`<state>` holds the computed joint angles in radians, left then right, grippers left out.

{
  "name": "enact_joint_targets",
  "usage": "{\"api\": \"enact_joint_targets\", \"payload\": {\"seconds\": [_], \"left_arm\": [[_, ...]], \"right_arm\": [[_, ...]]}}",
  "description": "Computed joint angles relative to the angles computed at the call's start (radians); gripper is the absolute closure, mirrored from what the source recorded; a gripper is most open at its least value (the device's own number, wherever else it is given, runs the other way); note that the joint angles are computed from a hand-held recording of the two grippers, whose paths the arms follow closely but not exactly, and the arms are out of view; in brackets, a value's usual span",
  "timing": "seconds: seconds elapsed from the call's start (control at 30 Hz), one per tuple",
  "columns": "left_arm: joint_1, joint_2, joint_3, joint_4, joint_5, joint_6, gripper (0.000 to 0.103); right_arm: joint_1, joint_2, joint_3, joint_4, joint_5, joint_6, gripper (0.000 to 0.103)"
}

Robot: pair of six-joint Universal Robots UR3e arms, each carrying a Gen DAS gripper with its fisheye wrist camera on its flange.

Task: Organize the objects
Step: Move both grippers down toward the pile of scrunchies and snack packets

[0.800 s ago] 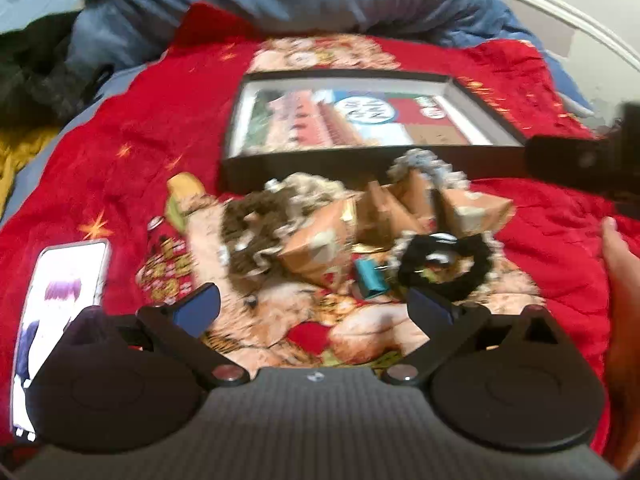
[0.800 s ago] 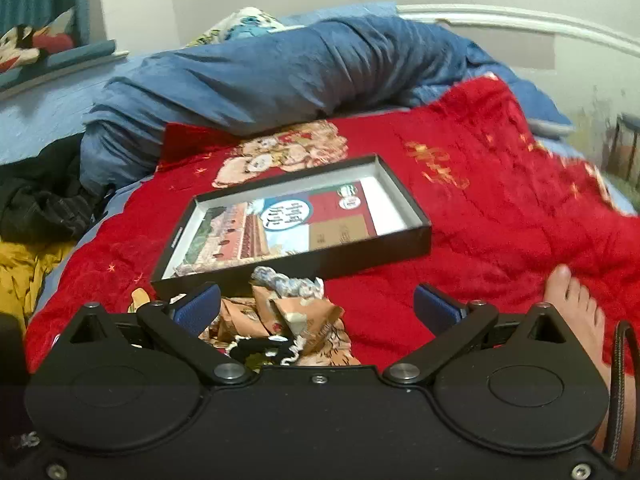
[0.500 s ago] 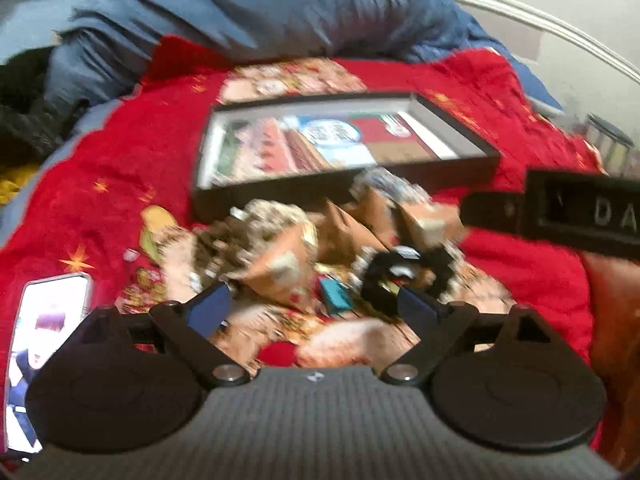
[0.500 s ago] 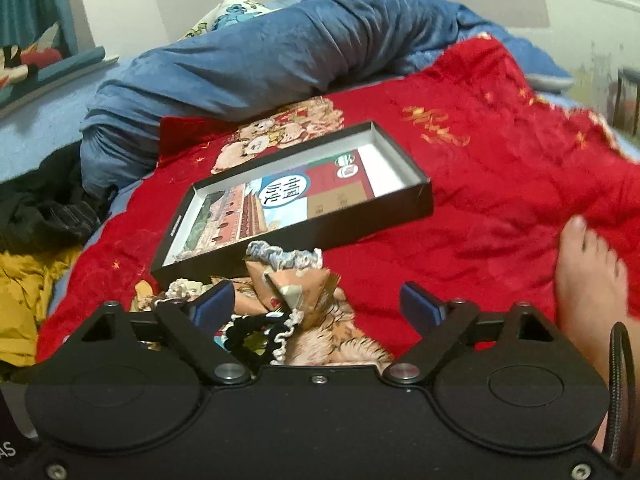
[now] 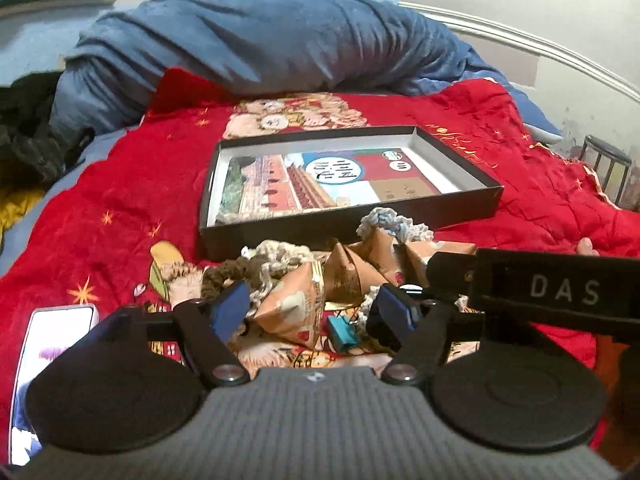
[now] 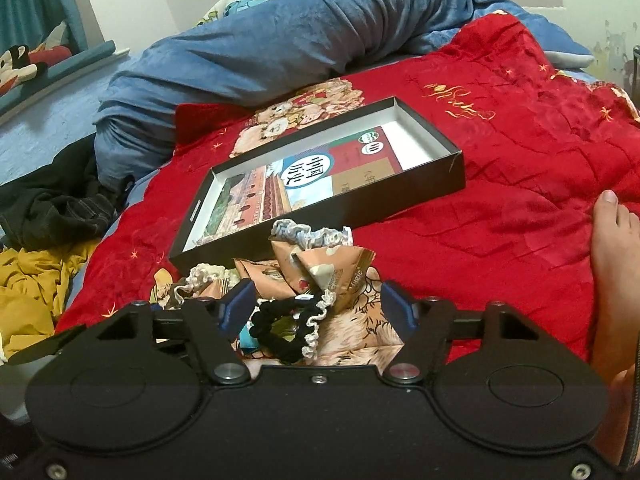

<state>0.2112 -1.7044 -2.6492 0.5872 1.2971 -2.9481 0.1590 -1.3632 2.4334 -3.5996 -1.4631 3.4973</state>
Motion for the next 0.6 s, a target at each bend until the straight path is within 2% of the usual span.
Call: {"api": "enact_joint_targets", "payload": {"seconds": [0.07, 0.27, 0.6], "left_arm": [[-0.018, -0.027, 0.022, 0.007, 0.016, 0.001, 0.024], [-0.031, -0.067, 0.068, -0.024, 0.044, -0.003, 0.035], [-0.024, -0.052, 0.080, -0.077, 0.048, -0.012, 0.035]], "right_arm": [[-0.003, 0.001, 0.003, -0.006, 0.006, 0.005, 0.034], [-0.002, 0.024, -0.003, -0.020, 0.023, 0.027, 0.034], [0.006, 0.042, -0.007, -0.036, 0.018, 0.040, 0.034]]}}
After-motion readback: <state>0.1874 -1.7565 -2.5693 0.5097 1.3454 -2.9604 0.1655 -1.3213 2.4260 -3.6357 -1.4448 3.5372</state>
